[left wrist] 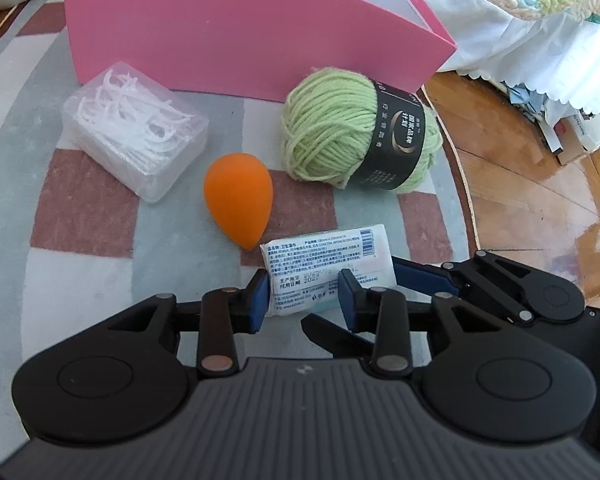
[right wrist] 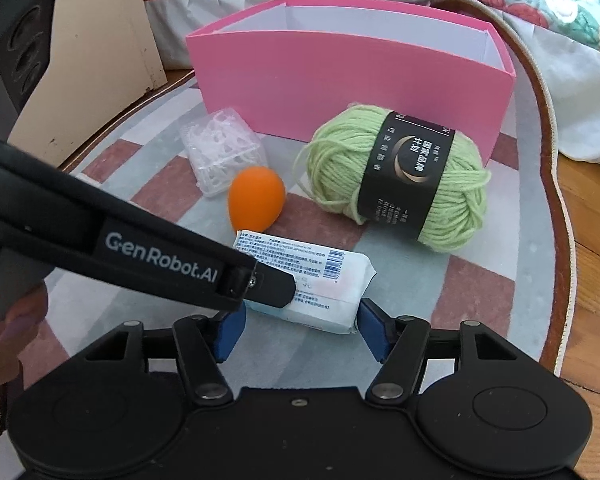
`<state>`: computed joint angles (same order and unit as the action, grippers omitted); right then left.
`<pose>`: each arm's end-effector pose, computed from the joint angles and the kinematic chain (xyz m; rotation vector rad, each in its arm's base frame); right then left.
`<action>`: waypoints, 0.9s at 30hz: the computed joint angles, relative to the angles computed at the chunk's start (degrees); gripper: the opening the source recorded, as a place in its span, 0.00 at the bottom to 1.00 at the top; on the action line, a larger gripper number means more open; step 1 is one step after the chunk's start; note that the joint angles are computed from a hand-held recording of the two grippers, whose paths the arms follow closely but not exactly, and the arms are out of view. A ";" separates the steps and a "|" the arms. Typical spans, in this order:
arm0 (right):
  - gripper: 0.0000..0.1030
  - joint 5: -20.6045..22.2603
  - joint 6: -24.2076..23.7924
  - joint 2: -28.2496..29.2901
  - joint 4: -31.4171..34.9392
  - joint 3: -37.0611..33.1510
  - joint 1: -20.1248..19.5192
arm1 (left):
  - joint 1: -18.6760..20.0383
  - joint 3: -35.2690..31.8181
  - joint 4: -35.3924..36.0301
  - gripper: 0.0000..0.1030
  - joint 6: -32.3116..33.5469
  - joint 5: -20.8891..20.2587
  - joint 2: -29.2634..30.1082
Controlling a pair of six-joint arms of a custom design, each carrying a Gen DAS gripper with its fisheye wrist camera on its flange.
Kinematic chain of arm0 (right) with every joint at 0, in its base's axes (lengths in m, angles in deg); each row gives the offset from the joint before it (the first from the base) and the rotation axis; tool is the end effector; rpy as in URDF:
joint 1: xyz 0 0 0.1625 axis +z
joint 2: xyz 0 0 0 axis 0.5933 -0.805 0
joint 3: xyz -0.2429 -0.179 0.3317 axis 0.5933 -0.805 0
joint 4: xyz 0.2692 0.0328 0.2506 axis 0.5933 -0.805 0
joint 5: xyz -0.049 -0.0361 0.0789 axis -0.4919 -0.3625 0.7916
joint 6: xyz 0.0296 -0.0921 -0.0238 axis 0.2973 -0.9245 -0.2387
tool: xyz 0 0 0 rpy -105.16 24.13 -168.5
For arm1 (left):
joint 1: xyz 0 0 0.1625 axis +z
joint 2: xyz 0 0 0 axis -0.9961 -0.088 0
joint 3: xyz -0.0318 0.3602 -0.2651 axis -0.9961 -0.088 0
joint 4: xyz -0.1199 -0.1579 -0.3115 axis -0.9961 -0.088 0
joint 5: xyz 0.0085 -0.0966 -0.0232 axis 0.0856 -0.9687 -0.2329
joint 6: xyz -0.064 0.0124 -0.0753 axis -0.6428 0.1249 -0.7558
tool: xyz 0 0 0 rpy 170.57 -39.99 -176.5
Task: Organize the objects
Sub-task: 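Close the right gripper on the white soap bar, then lift the soap bar with the right gripper and carry it over the pink box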
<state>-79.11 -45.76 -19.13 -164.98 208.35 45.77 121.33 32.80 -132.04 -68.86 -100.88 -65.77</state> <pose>0.0427 -0.5137 0.2506 1.0325 -2.4693 0.4170 -0.3130 -0.4759 -0.0365 -0.1123 2.6225 -0.7787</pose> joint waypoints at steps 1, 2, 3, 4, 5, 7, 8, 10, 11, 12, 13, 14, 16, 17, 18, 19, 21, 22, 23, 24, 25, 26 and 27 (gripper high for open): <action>0.67 0.02 -0.17 -0.14 0.04 0.17 0.07 | -0.15 0.00 0.38 0.33 -0.05 0.27 -0.05; 0.68 0.04 -0.13 -0.30 0.29 0.24 0.18 | -0.32 0.07 0.75 0.33 -0.15 0.49 -0.24; 0.68 0.06 0.13 -0.35 0.74 0.09 0.37 | -0.48 0.25 0.96 0.34 -0.09 0.59 -0.48; 0.69 0.19 0.35 -0.41 1.05 0.00 0.53 | -0.66 0.47 1.22 0.34 -0.18 0.72 -0.77; 0.70 0.49 0.57 -0.42 1.30 -0.09 0.69 | -0.87 0.74 1.49 0.35 -0.33 0.81 -1.11; 0.73 1.42 0.96 -0.74 2.12 -0.29 0.84 | -1.53 1.66 1.45 0.36 -0.68 0.87 -1.78; 0.74 1.91 1.09 -0.43 2.01 -0.50 1.06 | -1.88 1.94 1.65 0.36 -1.10 1.10 -1.99; 0.76 3.29 0.35 -1.26 3.11 -0.58 1.21 | -2.64 2.73 1.63 0.37 -1.77 1.54 -2.44; 0.77 3.58 -0.09 -1.61 3.79 -0.65 1.38 | -2.91 3.04 1.55 0.37 -2.09 1.68 -2.70; 0.77 3.53 -0.48 -1.74 3.90 -0.61 1.74 | -3.13 3.40 1.35 0.37 -2.38 1.61 -3.04; 0.78 3.52 -0.87 -1.87 3.81 -0.54 2.09 | -3.18 3.52 1.14 0.37 -2.49 1.30 -3.38; 0.79 3.60 -1.06 -2.01 3.77 -0.53 2.36 | -3.26 3.93 0.55 0.37 -2.71 1.08 -3.71; 0.79 3.81 -1.09 -2.31 4.01 -0.62 2.90 | -3.54 4.87 -0.66 0.37 -3.22 0.89 -4.53; 0.80 3.95 -1.12 -2.56 4.17 -0.65 3.11 | -3.75 5.45 -1.19 0.37 -3.40 0.91 -4.98; 0.80 4.14 -1.16 -2.71 4.28 -0.71 3.41 | -3.94 5.98 -1.75 0.37 -3.57 1.02 -5.39; 0.80 4.27 -1.20 -2.86 4.46 -0.75 3.65 | -4.15 6.49 -2.44 0.37 -3.79 1.22 -5.79; 0.80 4.51 -1.57 -3.54 5.05 -0.84 4.04 | -4.51 7.57 -3.81 0.37 -3.94 1.37 -6.65; 0.80 4.62 -1.80 -3.91 5.22 -0.79 4.24 | -4.67 7.83 -4.22 0.37 -3.94 1.46 -7.00; 0.80 4.74 -2.00 -4.32 5.46 -0.74 4.40 | -4.64 7.37 -4.28 0.37 -3.65 1.60 -6.99; 0.80 4.75 -2.10 -4.49 5.61 -0.81 4.64 | -4.79 7.58 -4.22 0.37 -3.59 1.59 -7.43; 0.80 4.88 -2.23 -4.96 5.95 -0.77 4.76 | -4.81 7.27 -3.41 0.37 -3.73 1.12 -7.87; 0.80 4.97 -2.26 -5.07 6.14 -0.82 4.97 | -4.94 7.44 -3.28 0.37 -3.81 0.55 -8.38; 0.80 4.88 -2.36 -5.31 6.23 -0.78 5.17 | -4.99 7.20 -3.07 0.37 -3.54 0.10 -8.57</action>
